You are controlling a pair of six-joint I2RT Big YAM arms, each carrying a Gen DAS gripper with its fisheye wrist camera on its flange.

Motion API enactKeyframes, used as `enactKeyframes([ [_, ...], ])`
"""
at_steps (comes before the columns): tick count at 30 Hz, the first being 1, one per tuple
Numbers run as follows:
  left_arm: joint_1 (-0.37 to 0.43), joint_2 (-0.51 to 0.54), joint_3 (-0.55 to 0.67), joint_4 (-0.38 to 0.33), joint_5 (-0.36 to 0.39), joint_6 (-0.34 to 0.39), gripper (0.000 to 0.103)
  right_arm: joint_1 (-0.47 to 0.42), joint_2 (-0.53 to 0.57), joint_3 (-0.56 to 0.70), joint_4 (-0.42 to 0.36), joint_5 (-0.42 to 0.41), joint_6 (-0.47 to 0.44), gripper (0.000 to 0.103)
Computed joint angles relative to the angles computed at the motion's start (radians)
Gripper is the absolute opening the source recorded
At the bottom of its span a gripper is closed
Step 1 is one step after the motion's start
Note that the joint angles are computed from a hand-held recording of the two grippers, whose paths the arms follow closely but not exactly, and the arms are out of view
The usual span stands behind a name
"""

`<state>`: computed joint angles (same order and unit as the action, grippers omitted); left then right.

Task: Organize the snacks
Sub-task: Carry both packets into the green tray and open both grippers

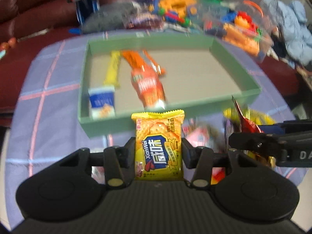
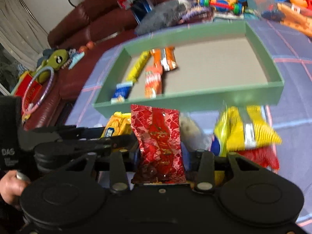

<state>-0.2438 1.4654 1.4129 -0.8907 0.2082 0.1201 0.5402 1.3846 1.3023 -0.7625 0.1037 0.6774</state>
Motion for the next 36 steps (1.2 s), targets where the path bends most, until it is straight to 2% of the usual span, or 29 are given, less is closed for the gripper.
enactKeyframes([
  [5, 0.017, 0.052, 0.101, 0.019, -0.032, -0.034, 0.047, -0.031, 0.035, 0.08, -0.003, 0.035, -0.03, 0.04],
  [13, 0.027, 0.187, 0.254, -0.007, -0.054, -0.073, 0.047, -0.101, 0.136, 0.193, -0.018, 0.034, -0.038, 0.04],
  [18, 0.019, 0.242, 0.294, -0.018, -0.062, -0.075, 0.047, -0.121, 0.192, 0.228, -0.015, 0.016, -0.038, 0.04],
  [29, 0.009, 0.287, 0.314, -0.024, -0.088, -0.065, 0.047, -0.138, 0.27, 0.282, -0.017, -0.014, -0.04, 0.04],
  [30, 0.007, 0.287, 0.312, -0.02, -0.098, -0.066, 0.048, -0.139, 0.276, 0.287, -0.015, -0.017, -0.041, 0.042],
  [31, 0.006, 0.286, 0.308, -0.014, -0.108, -0.066, 0.058, -0.139, 0.281, 0.292, -0.013, -0.024, -0.043, 0.043],
  [32, 0.004, 0.284, 0.306, -0.009, -0.121, -0.069, 0.08, -0.138, 0.284, 0.294, -0.014, -0.023, -0.042, 0.047],
  [33, 0.003, 0.28, 0.3, 0.0, -0.134, -0.072, 0.091, -0.139, 0.289, 0.3, -0.015, -0.024, -0.044, 0.066],
  [34, 0.0, 0.271, 0.288, 0.019, -0.155, -0.078, 0.103, -0.138, 0.292, 0.304, -0.016, -0.021, -0.04, 0.078],
  [35, 0.0, 0.262, 0.275, 0.038, -0.17, -0.081, 0.103, -0.138, 0.289, 0.3, -0.009, -0.011, -0.033, 0.099],
  [36, 0.0, 0.257, 0.272, 0.038, -0.174, -0.081, 0.103, -0.136, 0.283, 0.292, 0.001, 0.001, -0.024, 0.103],
])
